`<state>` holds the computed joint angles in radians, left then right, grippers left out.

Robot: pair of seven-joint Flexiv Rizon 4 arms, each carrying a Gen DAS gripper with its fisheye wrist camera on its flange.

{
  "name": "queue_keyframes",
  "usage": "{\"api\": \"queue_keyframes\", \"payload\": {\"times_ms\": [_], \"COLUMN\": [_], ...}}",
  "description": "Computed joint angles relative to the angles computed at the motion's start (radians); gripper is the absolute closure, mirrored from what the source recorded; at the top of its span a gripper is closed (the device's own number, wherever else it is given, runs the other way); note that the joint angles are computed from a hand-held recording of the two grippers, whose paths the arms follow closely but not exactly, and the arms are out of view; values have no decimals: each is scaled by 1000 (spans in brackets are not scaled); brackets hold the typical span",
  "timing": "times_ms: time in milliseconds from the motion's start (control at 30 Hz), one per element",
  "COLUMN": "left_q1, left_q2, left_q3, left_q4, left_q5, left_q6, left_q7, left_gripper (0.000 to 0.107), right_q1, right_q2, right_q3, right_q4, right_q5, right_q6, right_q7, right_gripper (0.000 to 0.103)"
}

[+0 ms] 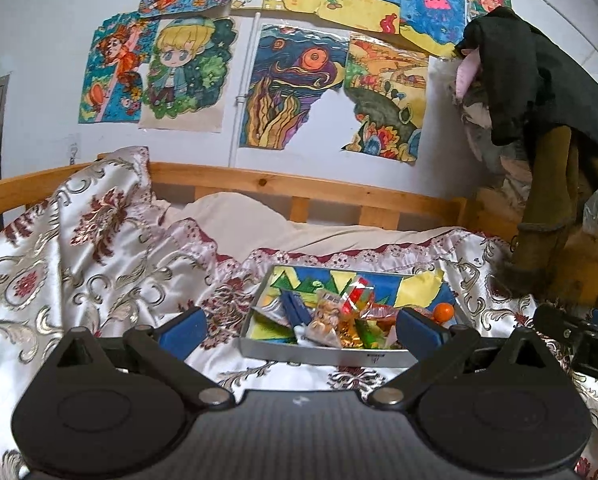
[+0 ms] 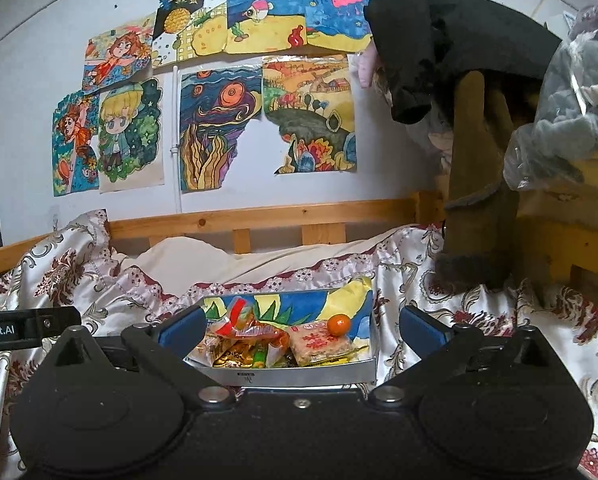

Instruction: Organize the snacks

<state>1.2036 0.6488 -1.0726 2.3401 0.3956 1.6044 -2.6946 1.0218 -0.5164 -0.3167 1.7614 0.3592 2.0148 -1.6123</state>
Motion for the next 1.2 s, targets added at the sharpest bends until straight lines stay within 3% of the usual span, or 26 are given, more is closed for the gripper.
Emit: {"api": "queue_keyframes", "payload": {"times_ms": [233,533,700,1200], "left_q1": [-118,-261,-325,-432], "left_q2": [6,-18,-38,-114], "left_q3": [79,170,218,296], "left_q4": [24,32,36,-12], "left_q5": [15,85,125,292], "left_q6": [-113,-245,-296,-392], "left_q7": [36,-3,-39,-173], "left_gripper": [4,4,4,4], "right_q1": [-46,55,138,264], "right_q2": [58,104,124,127], "right_q3": [81,10,-71,-226], "right_q4": [63,133,160,233], "right_q5": [-18,35,65,-57], "right_q6": [-8,-17,-55,-109], "right_q7": [33,-11,-2,120], "right_gripper": [1,1,1,1]}}
